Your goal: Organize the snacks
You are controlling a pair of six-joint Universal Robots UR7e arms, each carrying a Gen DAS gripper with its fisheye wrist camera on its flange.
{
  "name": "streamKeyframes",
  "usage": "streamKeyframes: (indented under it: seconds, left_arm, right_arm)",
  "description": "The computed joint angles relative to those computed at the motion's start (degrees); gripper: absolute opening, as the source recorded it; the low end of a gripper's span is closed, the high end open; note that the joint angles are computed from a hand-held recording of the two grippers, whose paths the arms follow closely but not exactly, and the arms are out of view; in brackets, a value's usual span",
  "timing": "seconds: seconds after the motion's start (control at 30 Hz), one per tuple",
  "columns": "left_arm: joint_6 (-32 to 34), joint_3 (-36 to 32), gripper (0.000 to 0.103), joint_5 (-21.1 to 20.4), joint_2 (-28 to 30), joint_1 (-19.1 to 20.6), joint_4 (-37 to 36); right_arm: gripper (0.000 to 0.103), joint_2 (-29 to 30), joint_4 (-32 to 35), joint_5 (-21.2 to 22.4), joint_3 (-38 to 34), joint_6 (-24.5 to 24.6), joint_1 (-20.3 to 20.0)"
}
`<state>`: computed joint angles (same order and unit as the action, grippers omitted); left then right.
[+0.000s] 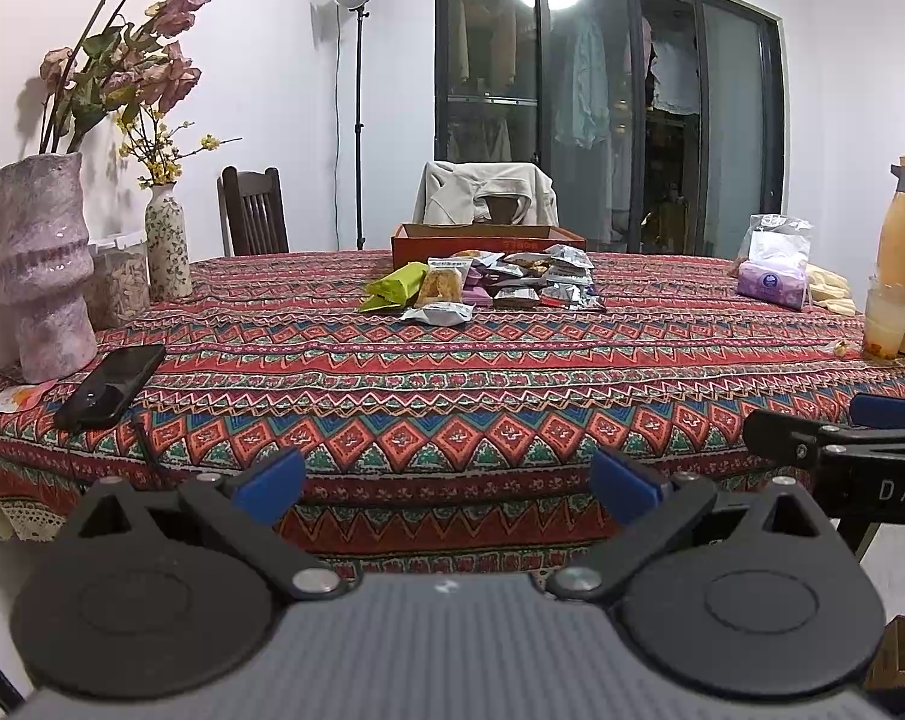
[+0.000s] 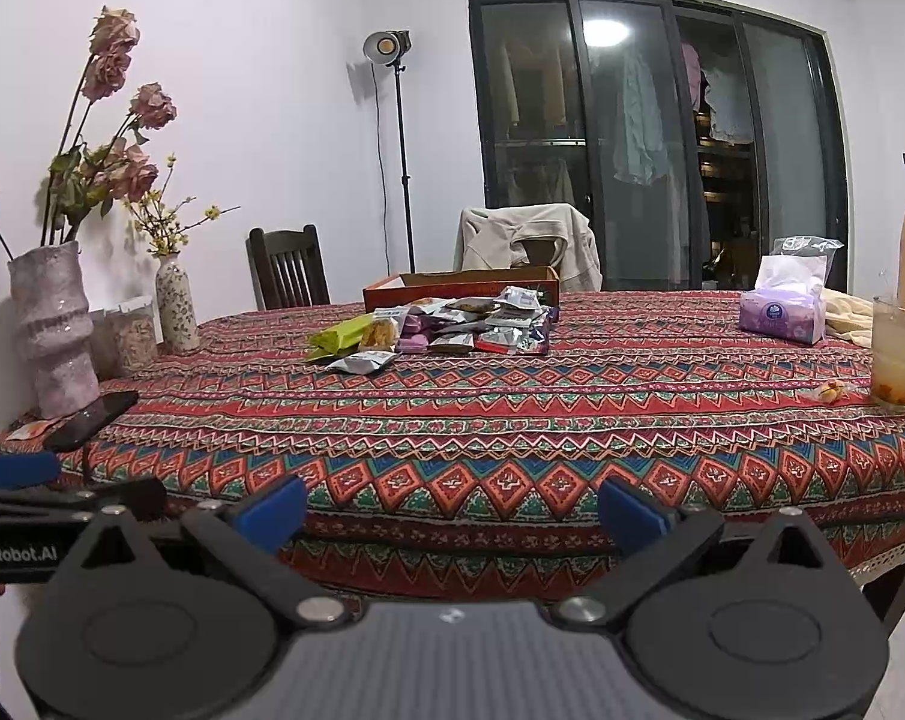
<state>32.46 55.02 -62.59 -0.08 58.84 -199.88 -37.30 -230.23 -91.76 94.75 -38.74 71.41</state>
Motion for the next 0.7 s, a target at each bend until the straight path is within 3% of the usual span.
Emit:
streamKeyframes:
  seconds: [0.4, 0.7]
  left_arm:
    - [0.5, -7.5, 0.103, 0.6, 3.1, 0.0, 7.3]
    - [-0.3, -22.0, 0.103, 1.5, 9.1, 0.5, 17.3]
  right_arm:
    - [0.103, 0.5, 0.3, -0.9, -2.8, 1.6, -0.6]
    - [0.103, 1.2, 3.7, -1.3, -8.3, 3.0, -0.5]
